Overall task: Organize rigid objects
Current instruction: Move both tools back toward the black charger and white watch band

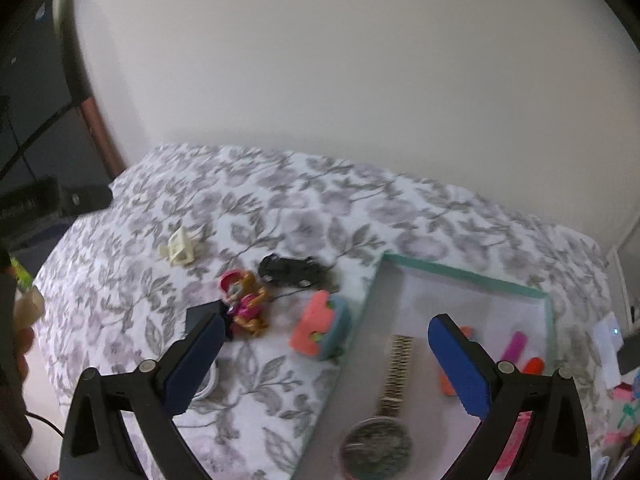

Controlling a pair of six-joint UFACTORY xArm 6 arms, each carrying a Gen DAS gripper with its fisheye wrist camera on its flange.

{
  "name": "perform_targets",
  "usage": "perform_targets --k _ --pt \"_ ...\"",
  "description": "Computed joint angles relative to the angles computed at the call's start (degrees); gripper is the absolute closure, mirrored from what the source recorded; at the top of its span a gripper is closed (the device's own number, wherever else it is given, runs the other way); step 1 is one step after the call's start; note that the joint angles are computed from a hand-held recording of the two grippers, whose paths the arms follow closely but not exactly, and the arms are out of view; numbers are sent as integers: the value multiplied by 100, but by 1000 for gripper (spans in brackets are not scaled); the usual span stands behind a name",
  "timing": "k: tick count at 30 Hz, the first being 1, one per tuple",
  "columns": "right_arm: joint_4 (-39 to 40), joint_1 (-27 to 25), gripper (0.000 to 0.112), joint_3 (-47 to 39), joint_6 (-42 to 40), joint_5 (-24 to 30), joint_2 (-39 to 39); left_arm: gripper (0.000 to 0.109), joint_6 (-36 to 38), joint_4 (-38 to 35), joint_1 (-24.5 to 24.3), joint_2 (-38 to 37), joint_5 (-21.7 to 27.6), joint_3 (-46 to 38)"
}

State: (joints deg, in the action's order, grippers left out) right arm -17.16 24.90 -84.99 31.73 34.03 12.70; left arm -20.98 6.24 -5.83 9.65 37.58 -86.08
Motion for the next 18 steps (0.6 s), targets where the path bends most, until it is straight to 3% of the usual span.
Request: perform_targets --k 6,18 --pt "283 227 9 -415 -179 264 428 6 -7 76 243 24 66 114" --pt "1013 538 9 -1197 -707 824 1368 6 325 -47 376 822 1244 -201"
